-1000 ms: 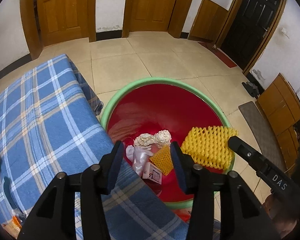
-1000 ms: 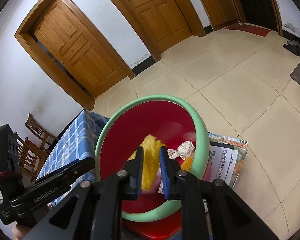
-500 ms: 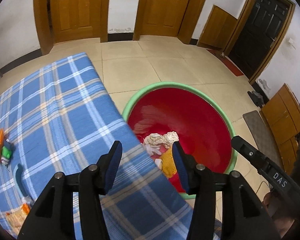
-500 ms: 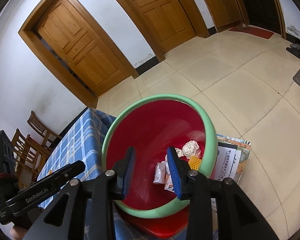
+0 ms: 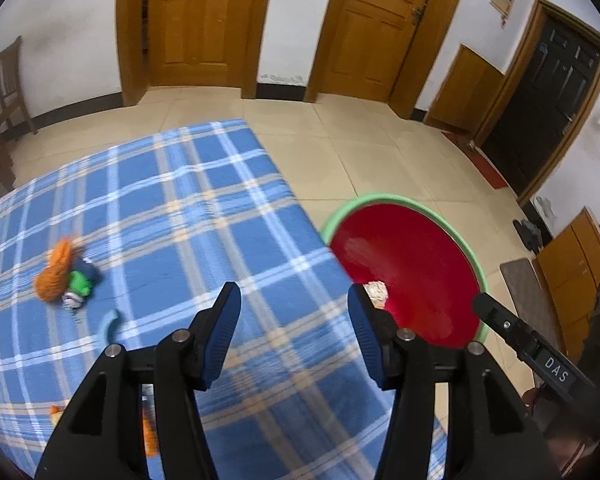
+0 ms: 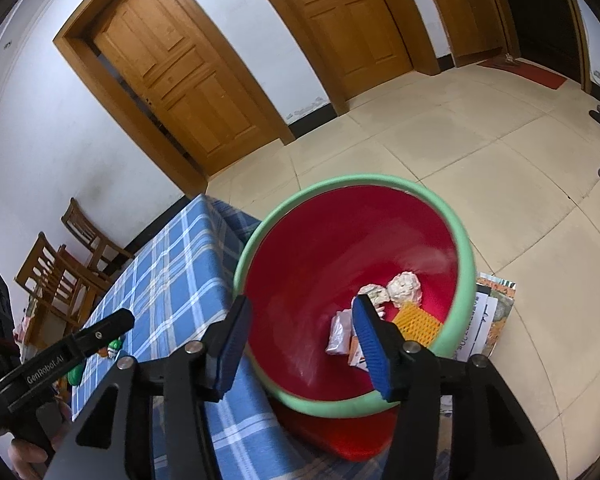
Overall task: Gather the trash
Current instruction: 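Move both open tools back over the orange mesh bag and green toy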
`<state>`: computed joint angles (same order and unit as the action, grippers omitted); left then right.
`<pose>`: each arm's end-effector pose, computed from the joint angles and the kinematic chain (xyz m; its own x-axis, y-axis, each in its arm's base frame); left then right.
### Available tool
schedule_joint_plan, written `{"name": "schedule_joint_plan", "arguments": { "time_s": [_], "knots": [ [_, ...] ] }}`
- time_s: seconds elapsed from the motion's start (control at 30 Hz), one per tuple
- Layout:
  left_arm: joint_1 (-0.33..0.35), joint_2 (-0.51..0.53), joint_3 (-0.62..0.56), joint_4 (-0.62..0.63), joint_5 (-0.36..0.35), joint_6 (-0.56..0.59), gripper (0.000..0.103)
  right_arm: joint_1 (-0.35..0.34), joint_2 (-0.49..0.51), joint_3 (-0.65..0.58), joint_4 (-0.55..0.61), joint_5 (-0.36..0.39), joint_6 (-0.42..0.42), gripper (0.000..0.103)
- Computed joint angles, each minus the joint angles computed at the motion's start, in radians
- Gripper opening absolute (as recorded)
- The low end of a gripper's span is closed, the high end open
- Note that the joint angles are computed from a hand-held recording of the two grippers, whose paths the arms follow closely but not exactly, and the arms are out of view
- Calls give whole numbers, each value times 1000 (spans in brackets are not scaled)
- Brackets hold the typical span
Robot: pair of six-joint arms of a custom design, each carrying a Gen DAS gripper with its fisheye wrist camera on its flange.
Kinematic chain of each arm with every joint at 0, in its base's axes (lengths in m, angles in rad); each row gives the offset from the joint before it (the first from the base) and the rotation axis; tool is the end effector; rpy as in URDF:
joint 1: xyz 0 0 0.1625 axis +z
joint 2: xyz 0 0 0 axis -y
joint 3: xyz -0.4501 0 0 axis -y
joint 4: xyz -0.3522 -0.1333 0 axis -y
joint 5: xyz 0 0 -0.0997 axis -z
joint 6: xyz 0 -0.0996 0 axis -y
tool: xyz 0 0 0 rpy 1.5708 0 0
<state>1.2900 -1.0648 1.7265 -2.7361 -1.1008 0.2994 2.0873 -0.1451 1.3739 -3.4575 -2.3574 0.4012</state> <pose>-0.0021 -0.6511 0.3101 -0.8048 0.2836 -0.5213 0.5025 0.7932 -0.3441 0.3931 -0.5650 -0.0989 -0.9148 0.2941 0.2769 -0.0364 0.6226 -0.7817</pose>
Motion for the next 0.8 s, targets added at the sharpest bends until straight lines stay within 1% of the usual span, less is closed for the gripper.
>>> {"name": "schedule_joint_plan", "arguments": {
  "time_s": [0.4, 0.8],
  "knots": [
    [63, -31, -58, 6, 9, -6, 56, 26, 49, -128, 150, 6, 2, 61],
    [137, -15, -156, 31, 25, 1, 56, 48, 121, -305, 314, 10, -15, 63]
  ]
}}
